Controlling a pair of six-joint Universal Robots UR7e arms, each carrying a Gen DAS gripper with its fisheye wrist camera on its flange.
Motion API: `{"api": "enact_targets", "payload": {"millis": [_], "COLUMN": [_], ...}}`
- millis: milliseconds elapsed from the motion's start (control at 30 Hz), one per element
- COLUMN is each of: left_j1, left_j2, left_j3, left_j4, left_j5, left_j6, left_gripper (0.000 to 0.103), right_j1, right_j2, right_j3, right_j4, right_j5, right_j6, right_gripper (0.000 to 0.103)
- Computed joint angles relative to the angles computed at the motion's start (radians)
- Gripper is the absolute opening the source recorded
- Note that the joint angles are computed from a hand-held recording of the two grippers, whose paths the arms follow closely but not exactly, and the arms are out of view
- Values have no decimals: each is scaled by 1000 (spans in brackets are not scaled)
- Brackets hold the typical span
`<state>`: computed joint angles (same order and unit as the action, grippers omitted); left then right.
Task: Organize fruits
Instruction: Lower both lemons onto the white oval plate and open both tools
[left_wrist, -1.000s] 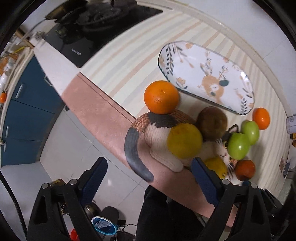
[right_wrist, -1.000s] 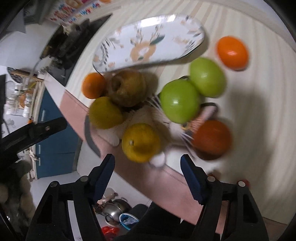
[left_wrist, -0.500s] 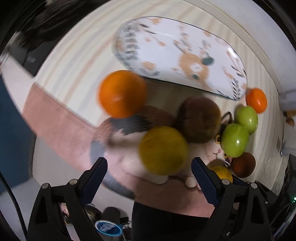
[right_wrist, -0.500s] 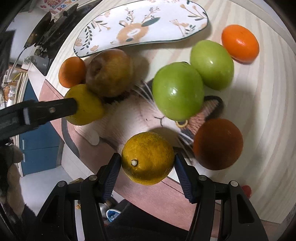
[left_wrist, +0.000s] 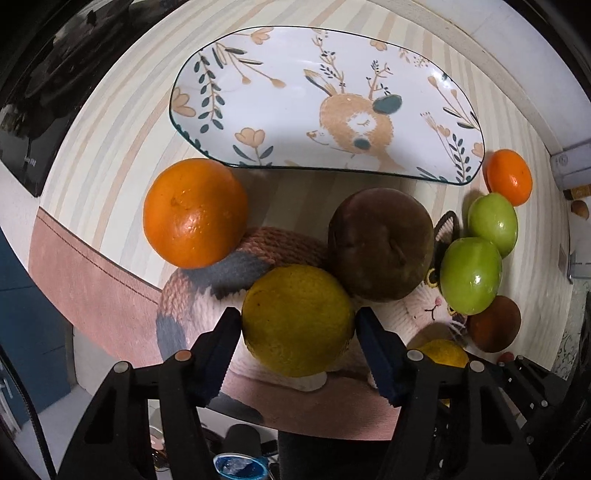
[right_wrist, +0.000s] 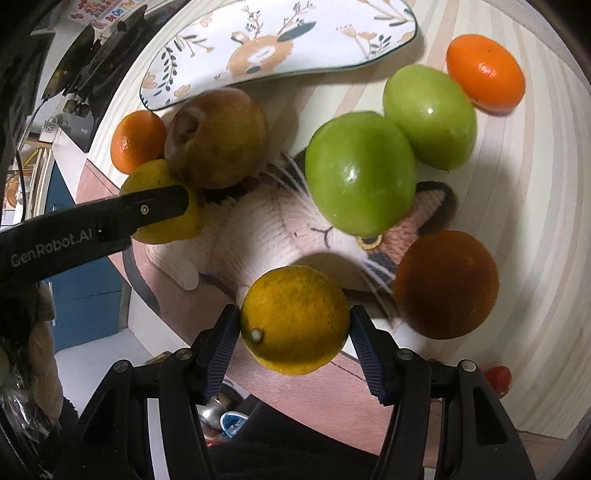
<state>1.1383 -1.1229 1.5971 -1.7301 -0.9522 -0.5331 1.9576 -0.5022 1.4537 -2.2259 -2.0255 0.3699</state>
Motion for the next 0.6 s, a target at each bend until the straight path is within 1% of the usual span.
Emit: {"api": "enact_targets", "payload": {"millis": [133,167,267,367,467,500,533,600], "left_j1": [6,12,-1,-22,-46,-55,-57,-71], "left_j2": [-19,-22,-60,-91,-130,-143,-144,-143], "left_j3": [22,17,57,82,89,84,70,30], "left_j4": [-46,-44,-54,-65,-74,-80,-83,-94], "left_j5": [-8,-2,15,29,25,21,19,9], "left_j6": [0,3,0,-6,-7,-5,0,13], "left_gripper": [61,61,61,61,61,61,61,61], "right_j1": [7,8,11,16,14,8,9,6], "right_j2": [-4,-3,-10,-19,-68,-94,-99,-103], "right_j3": [15,15,24,21,51,60,53,9], "right_j4": [-22,-24,-40,-42,-68,-76,-82,-88], "right_j5": [-14,-15,-18,-1,25,39,47,63], "right_j6": [-7,-8,-11,-8,-19,-24,-21,-32], "right_gripper": [63,62,62,62,62,62,62,62]}}
